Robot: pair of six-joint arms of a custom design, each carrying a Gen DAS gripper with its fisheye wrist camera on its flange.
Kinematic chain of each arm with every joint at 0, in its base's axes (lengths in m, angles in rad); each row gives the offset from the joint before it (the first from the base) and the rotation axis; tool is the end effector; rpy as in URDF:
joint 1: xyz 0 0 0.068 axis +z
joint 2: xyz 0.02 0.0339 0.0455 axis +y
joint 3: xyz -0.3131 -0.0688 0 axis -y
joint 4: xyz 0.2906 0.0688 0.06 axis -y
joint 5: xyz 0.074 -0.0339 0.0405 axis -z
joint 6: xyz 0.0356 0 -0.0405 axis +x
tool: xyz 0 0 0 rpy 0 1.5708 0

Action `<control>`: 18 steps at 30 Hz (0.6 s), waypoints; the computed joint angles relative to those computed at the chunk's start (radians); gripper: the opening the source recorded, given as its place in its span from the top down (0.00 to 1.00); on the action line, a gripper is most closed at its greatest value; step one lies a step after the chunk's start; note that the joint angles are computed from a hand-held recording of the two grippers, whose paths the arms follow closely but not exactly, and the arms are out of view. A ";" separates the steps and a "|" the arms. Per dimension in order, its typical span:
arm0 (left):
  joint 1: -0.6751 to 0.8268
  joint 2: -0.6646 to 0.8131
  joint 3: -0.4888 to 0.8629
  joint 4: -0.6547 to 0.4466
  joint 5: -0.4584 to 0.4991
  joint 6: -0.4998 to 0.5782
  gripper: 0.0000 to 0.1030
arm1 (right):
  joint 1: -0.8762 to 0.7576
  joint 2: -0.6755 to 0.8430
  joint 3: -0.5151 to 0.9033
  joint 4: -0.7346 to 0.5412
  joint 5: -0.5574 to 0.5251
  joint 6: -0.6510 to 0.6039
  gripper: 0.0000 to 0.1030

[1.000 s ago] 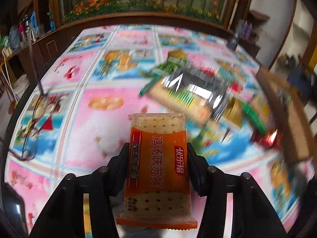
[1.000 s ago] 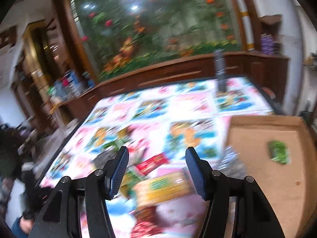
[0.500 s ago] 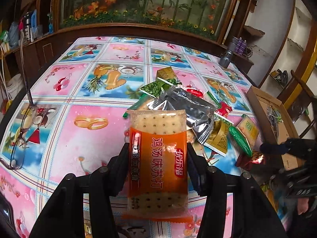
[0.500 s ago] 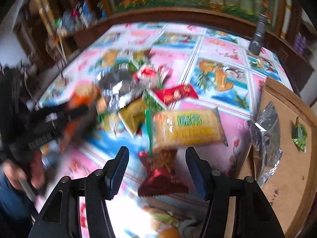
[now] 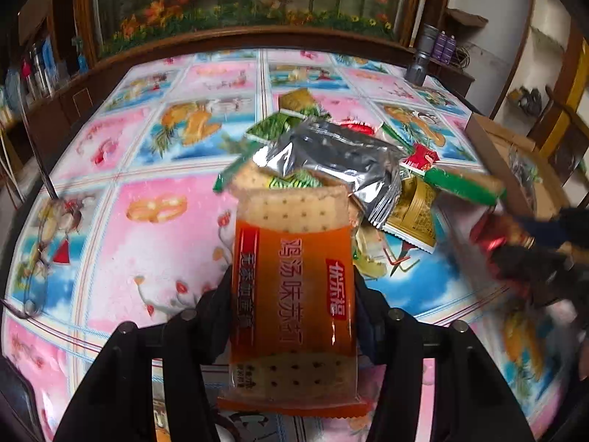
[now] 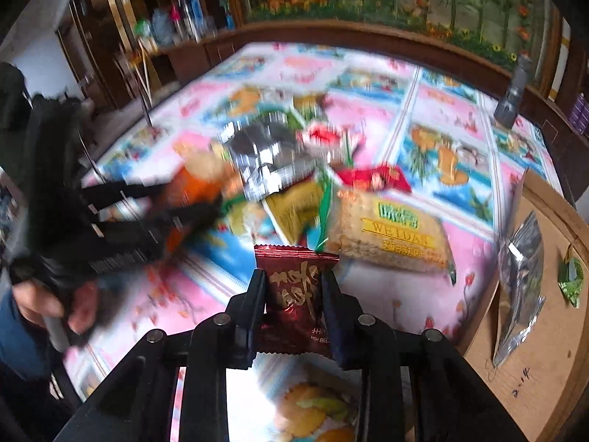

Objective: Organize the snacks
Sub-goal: 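Hold the orange cracker pack and red candy lifted above the pile with both tools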

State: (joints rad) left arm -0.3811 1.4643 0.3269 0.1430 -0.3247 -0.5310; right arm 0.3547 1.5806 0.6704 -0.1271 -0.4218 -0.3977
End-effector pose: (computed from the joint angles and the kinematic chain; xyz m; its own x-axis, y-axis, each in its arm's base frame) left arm 0.2102 -0.0720 0.0960 -0.7679 -0.2093 -0.6054 -0.2293 0.9723 -0.0453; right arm 0.2790 0.1189 0.1423 -0.5461 -0.5791 -0.6054 -0.7849 0.6063 0.1280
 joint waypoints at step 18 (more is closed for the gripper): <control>-0.080 -0.077 -0.018 -0.032 -0.213 -0.050 0.49 | -0.075 -0.083 -0.056 0.223 -0.070 0.203 0.69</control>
State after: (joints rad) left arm -0.4612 1.3871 0.3086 0.1107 -0.5375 -0.5808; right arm 0.2796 1.4976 0.6140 0.0963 -0.4917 -0.1951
